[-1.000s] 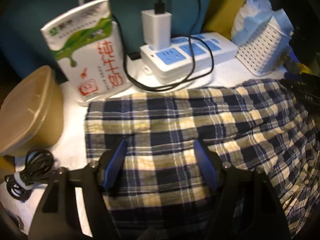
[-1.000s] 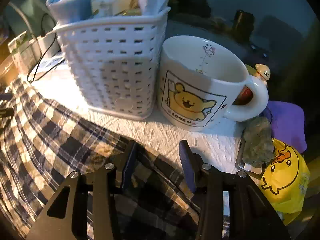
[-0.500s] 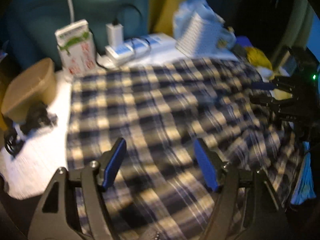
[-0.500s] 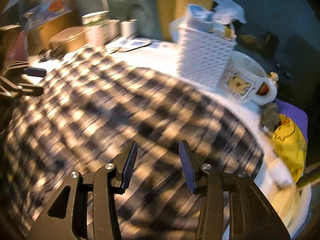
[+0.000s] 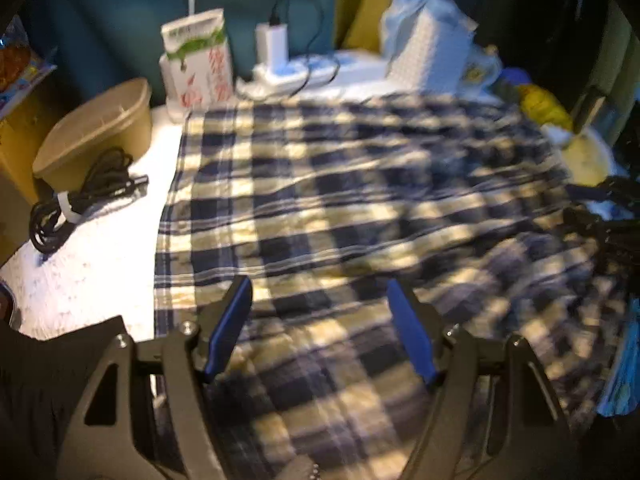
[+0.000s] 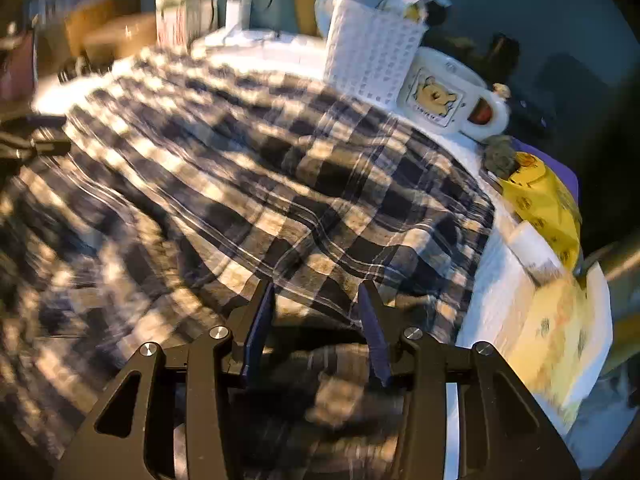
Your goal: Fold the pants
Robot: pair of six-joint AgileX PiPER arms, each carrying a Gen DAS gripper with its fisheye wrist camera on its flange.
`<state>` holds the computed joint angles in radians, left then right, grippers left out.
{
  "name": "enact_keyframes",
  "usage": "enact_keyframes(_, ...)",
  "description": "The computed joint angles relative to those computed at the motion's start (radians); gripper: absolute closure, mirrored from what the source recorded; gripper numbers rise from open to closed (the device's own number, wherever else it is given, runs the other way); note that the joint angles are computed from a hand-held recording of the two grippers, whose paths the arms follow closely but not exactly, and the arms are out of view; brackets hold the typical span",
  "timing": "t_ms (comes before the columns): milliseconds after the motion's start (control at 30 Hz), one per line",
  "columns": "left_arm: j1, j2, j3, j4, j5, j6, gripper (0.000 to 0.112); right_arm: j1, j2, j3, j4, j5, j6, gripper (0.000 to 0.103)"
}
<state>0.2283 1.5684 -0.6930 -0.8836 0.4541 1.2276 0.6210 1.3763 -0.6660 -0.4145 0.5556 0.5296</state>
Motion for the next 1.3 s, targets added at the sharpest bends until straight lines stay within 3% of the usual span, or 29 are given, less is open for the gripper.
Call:
enact_keyframes(100, 0.014, -0.089, 0.068, -0.052, 0.08, 0.066, 0.041, 0.056, -0.096, 0.033, 0.089, 0.003, -0.02, 0.058)
enact_keyframes(167, -0.011, -0.128, 0.11, -0.027, 0.1, 0.051, 0.041, 0.153, -0.049, 0.032, 0.054, -0.029, 0.105, 0.058)
enact_keyframes(233, -0.065, -0.143, 0.151, -0.005, 0.058, 0.033, 0.041, 0.219, -0.024, 0.058, 0.02, -0.052, 0.208, 0.058)
enact_keyframes(333, -0.131, -0.127, 0.214, 0.023, -0.065, -0.005, 0.041, 0.286, 0.061, 0.084, -0.099, -0.06, 0.392, 0.059)
enact_keyframes(400, -0.126, -0.099, 0.24, 0.001, -0.135, 0.02, 0.041, 0.292, 0.034, 0.131, -0.183, -0.075, 0.494, 0.058)
enact_keyframes(467, -0.103, -0.115, 0.259, -0.022, -0.142, 0.065, 0.041, 0.274, 0.005, 0.155, -0.201, -0.049, 0.536, 0.058)
enact_keyframes(567, -0.01, -0.177, 0.278, -0.038, -0.073, 0.095, 0.041, 0.237, -0.062, 0.174, -0.201, 0.004, 0.564, 0.058)
enact_keyframes(700, 0.181, -0.269, 0.299, -0.077, 0.12, 0.198, 0.041, 0.347, -0.182, 0.186, -0.218, 0.06, 0.644, 0.058)
enact_keyframes(767, 0.221, -0.296, 0.319, -0.058, 0.128, 0.193, 0.041, 0.425, -0.201, 0.18, -0.211, 0.049, 0.675, 0.058)
enact_keyframes(833, 0.223, -0.274, 0.331, -0.065, 0.103, 0.203, 0.041, 0.482, -0.174, 0.163, -0.21, 0.026, 0.704, 0.058)
enact_keyframes(900, 0.177, -0.217, 0.347, -0.068, -0.003, 0.181, 0.041, 0.51, -0.143, 0.157, -0.206, -0.003, 0.717, 0.058)
enact_keyframes(1000, 0.082, -0.233, 0.395, -0.13, -0.153, 0.235, 0.041, 0.519, -0.07, 0.157, -0.194, -0.033, 0.729, 0.058)
enact_keyframes(1033, 0.075, -0.233, 0.394, -0.111, -0.16, 0.206, 0.041, 0.525, -0.058, 0.16, -0.201, -0.026, 0.742, 0.058)
enact_keyframes(1167, 0.126, -0.231, 0.395, -0.128, -0.141, 0.241, 0.041, 0.56, -0.091, 0.225, -0.265, 0.041, 0.858, 0.058)
enact_keyframes(1300, 0.305, -0.355, 0.426, -0.116, -0.007, 0.337, 0.041, 0.587, -0.227, 0.271, -0.259, 0.163, 0.901, 0.058)
